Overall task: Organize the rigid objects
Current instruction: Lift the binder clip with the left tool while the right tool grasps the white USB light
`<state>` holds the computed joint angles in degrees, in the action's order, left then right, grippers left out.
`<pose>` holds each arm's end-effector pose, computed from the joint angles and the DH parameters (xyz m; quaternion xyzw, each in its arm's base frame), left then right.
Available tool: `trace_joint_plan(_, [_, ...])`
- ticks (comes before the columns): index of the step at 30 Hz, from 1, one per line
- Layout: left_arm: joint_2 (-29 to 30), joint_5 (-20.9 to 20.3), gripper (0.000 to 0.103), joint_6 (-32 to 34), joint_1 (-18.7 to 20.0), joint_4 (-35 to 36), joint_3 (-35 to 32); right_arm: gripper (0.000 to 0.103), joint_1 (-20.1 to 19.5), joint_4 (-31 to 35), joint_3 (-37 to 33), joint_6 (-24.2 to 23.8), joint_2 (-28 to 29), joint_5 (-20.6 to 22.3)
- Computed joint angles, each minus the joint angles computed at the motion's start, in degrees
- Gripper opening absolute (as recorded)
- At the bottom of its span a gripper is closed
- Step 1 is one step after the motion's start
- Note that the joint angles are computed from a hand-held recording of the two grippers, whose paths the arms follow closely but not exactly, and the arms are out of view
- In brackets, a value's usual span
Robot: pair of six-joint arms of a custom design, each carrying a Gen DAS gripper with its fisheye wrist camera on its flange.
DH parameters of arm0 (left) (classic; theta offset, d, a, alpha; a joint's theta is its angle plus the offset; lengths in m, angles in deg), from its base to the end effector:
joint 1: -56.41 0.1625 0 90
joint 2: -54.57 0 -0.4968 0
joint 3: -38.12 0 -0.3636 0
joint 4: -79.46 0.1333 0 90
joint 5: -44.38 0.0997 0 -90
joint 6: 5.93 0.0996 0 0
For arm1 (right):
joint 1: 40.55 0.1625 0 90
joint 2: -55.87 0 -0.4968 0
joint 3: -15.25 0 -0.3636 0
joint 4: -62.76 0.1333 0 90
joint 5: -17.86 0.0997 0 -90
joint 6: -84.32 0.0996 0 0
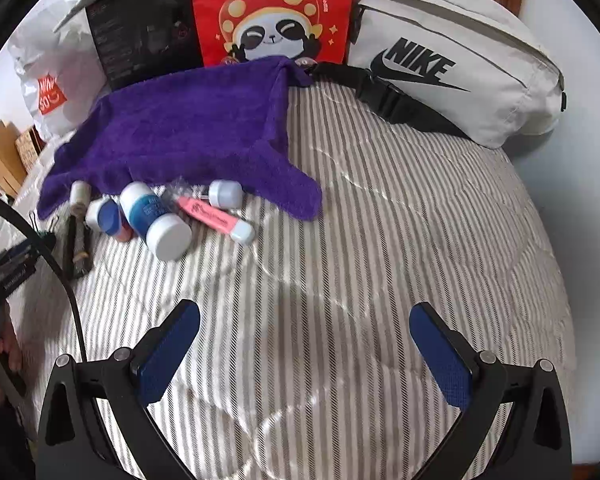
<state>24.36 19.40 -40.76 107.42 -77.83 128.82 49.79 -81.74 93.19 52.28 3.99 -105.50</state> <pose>-0.2745 -0.6944 0.0661 -0.0013 0.8424 -0.3622 0.3989 0.0830 -0.7601 0.3679 0.1912 -0.9114 0.1504 0.3319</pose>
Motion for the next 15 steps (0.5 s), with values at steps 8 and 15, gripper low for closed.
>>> trace_joint_plan(8, [-0.53,-0.63,0.04,-2.29,0.03,3.18,-0.4,0.093,-0.19,-2.2,-2.79,-3.72,3.39,3.95])
trace_joint_plan(15, [-0.41,-0.8,0.04,-2.02,0.11,2.7,-0.48,0.071,-0.13,7.8,-11.49,2.31,8.34,7.7])
